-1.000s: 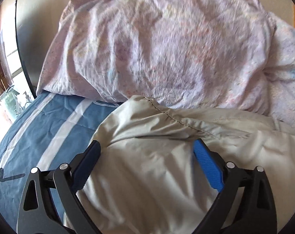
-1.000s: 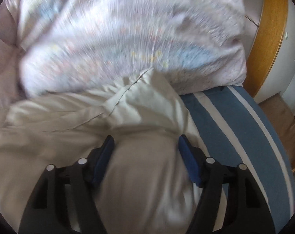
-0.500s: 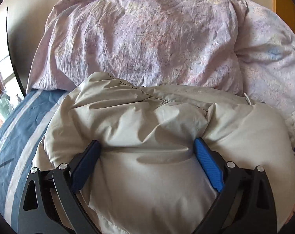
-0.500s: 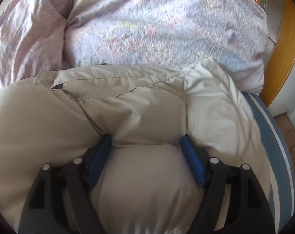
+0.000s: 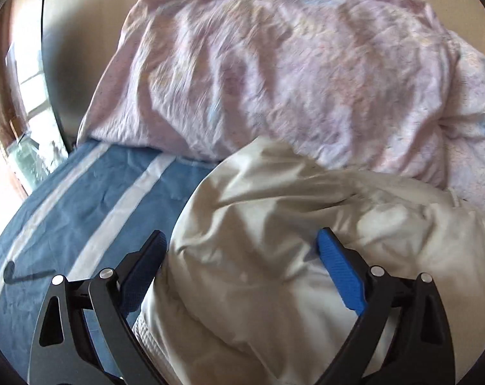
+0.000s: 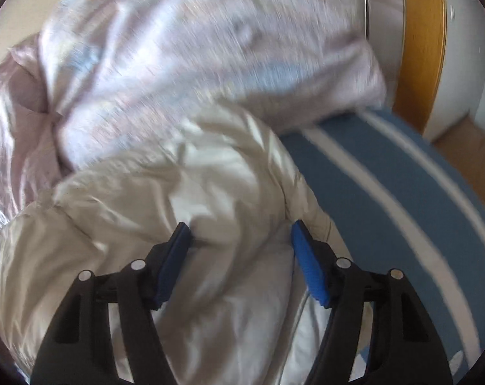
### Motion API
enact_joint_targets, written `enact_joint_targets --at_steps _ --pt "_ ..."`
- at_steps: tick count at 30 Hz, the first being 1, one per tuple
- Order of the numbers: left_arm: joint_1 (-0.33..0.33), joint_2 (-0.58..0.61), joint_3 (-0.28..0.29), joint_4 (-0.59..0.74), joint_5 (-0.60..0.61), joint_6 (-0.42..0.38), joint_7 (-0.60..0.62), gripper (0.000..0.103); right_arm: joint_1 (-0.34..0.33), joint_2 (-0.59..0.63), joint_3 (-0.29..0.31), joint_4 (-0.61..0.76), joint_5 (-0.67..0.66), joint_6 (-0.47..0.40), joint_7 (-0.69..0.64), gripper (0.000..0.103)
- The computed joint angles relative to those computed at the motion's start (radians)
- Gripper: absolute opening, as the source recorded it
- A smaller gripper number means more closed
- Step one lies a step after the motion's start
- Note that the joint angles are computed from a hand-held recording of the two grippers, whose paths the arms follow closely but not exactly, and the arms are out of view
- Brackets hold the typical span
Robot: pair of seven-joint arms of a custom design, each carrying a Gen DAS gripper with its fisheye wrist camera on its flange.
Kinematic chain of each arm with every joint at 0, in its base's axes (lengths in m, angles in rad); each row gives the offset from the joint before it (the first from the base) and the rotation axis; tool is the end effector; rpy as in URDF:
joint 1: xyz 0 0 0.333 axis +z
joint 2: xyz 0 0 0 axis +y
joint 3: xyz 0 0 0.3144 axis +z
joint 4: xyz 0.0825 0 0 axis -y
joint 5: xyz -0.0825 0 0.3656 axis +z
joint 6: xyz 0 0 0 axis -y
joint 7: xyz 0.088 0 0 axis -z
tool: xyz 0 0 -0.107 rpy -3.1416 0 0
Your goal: Fold large clothes
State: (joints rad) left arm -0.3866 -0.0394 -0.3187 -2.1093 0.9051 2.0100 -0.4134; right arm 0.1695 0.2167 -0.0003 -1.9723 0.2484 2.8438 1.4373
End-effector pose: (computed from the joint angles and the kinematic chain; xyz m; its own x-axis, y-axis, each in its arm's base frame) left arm 0.4277 -0.3046 0.4553 0.7188 -0.6895 0.0892 -0.4299 -0.5416 -0.7224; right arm 0.6212 0.0930 0.4451 0.1297 -0.9842 -0.1206 -0.7945 -0.0303 -0.6066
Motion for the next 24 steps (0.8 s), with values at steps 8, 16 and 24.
enact_joint_targets --at_steps 8,16,24 --pt "0.019 -0.133 -0.007 -0.15 -0.008 0.167 -0.114 0.096 -0.132 -0.07 0.106 -0.04 0.356 -0.051 -0.234 0.066" --pt "0.036 -0.505 -0.109 -0.485 -0.041 0.407 -0.488 0.096 -0.185 -0.224 -0.048 -0.161 0.764 -0.345 -0.306 0.074" --pt "0.094 -0.563 -0.23 -0.575 -0.082 0.57 -0.731 0.096 -0.176 -0.207 -0.058 -0.182 0.835 -0.466 -0.286 0.074"
